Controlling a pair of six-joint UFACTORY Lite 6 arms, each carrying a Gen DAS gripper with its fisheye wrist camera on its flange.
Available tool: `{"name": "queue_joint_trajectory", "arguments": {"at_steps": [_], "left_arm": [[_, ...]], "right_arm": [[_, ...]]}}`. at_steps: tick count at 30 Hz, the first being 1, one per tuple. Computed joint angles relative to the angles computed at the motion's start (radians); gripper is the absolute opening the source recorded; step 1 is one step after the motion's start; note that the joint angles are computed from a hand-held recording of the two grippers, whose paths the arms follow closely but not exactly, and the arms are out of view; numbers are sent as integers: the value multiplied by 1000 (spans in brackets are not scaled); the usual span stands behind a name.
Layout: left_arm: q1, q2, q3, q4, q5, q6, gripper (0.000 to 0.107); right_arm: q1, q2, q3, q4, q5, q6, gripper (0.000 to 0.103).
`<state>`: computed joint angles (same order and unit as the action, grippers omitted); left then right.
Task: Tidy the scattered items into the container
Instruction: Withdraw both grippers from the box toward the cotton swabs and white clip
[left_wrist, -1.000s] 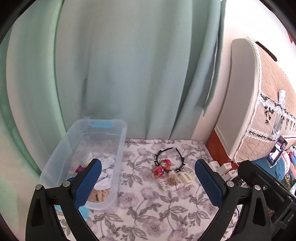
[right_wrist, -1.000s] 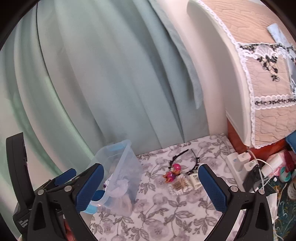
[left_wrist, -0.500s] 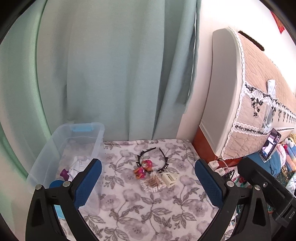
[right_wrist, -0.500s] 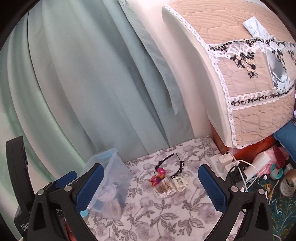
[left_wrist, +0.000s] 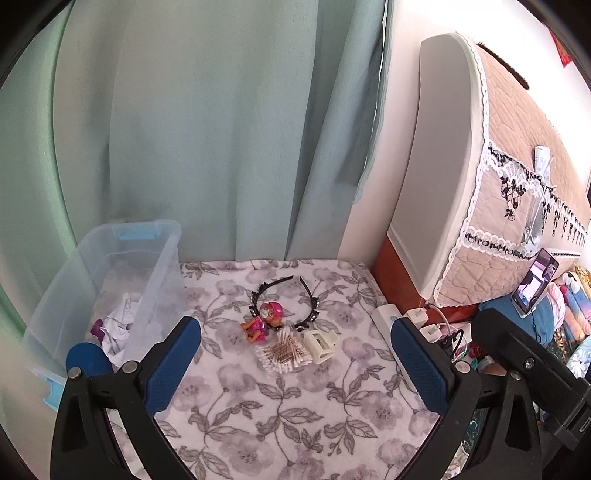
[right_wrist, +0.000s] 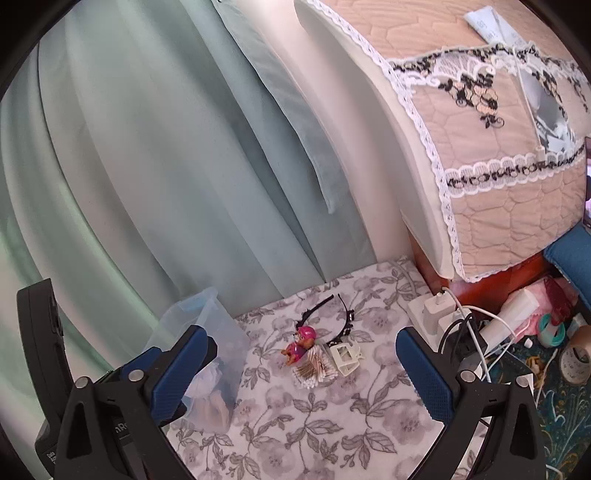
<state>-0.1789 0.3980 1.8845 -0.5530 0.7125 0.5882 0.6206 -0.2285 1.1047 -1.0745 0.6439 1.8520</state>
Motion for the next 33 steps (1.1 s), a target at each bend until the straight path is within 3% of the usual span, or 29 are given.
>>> {"name": "queue_joint_trajectory", "arguments": {"at_steps": [9,17,33], "left_arm": [[5,95,19,-38,-16,24,103],[1,234,138,-9,27,-45,103],[-8,527,394,82,112,-183,102]], "right_arm": [[-86,73,-15,47,-130,-33,103],[-161,168,8,87,-238,-87,103],[-279,396,92,334,-405,-363,82]]}}
